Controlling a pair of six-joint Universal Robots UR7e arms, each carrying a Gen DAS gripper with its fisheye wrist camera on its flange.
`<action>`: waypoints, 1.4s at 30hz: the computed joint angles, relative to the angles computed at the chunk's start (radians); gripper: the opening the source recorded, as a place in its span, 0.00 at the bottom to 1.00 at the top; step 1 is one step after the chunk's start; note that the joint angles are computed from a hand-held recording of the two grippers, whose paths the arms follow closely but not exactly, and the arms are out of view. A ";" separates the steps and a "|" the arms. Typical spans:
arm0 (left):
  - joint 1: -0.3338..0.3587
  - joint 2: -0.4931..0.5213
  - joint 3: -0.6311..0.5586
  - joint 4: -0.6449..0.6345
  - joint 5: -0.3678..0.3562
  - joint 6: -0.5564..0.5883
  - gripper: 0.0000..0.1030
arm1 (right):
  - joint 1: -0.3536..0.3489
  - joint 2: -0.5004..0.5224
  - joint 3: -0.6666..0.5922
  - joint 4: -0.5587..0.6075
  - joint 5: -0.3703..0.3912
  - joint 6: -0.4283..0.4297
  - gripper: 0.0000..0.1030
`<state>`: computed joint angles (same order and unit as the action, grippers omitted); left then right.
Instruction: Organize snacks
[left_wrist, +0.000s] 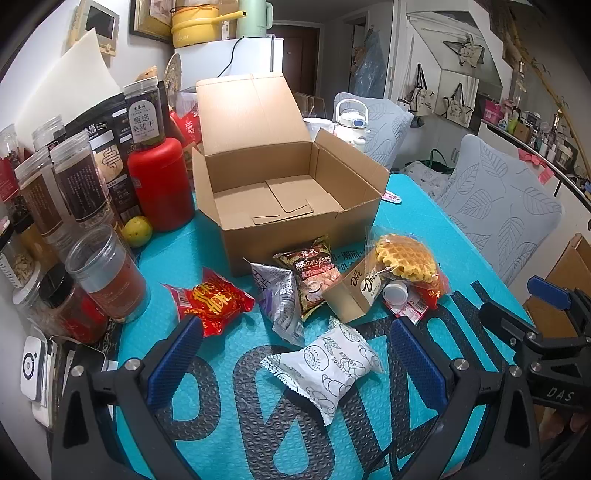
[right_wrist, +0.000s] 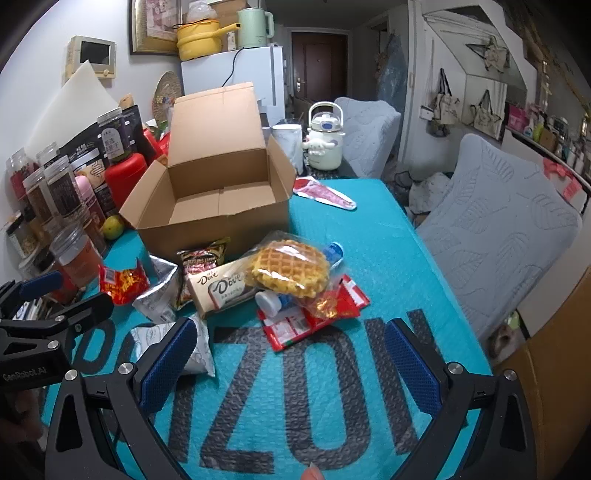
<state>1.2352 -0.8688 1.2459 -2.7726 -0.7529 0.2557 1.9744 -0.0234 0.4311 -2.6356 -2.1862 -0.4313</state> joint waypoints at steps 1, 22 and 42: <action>-0.001 -0.001 0.001 0.000 0.001 0.001 1.00 | 0.000 0.000 0.001 -0.001 -0.001 -0.001 1.00; -0.002 -0.018 0.022 0.024 -0.026 -0.016 1.00 | -0.002 -0.043 0.088 -0.047 0.023 0.003 1.00; 0.058 0.017 -0.002 0.126 -0.102 -0.029 1.00 | -0.054 -0.104 0.243 -0.020 0.125 0.057 1.00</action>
